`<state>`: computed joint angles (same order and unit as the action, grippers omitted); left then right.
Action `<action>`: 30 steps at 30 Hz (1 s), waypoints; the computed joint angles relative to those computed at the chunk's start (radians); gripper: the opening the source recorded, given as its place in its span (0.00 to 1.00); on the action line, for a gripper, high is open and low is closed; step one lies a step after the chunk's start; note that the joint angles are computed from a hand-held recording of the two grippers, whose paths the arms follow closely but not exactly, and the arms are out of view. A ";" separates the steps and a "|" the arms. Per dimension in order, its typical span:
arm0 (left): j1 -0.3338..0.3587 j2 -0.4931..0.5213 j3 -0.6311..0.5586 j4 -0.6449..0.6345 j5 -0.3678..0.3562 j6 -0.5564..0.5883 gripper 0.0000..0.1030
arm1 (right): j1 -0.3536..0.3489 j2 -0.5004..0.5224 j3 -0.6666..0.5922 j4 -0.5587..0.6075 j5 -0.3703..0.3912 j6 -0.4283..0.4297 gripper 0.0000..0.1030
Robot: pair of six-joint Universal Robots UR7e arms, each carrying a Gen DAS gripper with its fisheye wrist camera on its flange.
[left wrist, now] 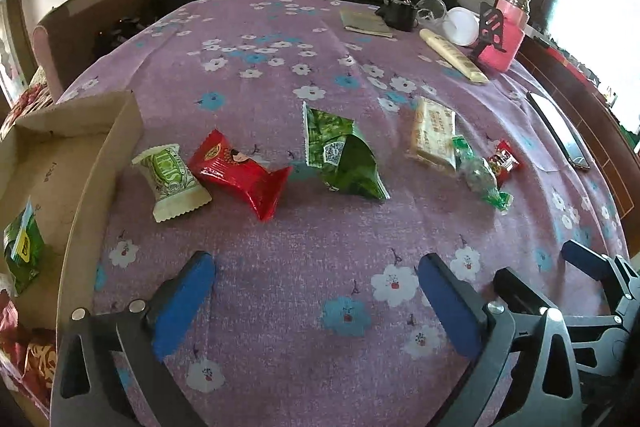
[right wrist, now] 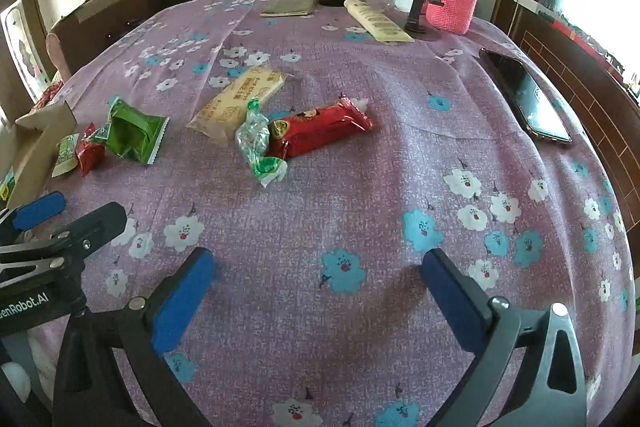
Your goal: Organize snacks
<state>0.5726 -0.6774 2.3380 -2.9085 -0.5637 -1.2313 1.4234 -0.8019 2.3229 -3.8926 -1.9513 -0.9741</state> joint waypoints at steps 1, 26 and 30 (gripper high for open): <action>-0.001 0.000 0.002 -0.001 0.002 -0.003 1.00 | -0.001 -0.001 0.000 0.001 0.001 -0.001 0.99; -0.004 -0.003 -0.043 0.187 0.023 -0.144 1.00 | 0.000 -0.001 0.002 -0.002 -0.001 -0.001 0.99; -0.003 -0.004 -0.047 0.203 0.024 -0.153 1.00 | 0.000 -0.001 0.002 -0.002 0.000 -0.002 0.99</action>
<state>0.5696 -0.6814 2.2911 -2.7052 -0.5399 -1.3844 1.4229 -0.8028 2.3250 -3.8951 -1.9517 -0.9757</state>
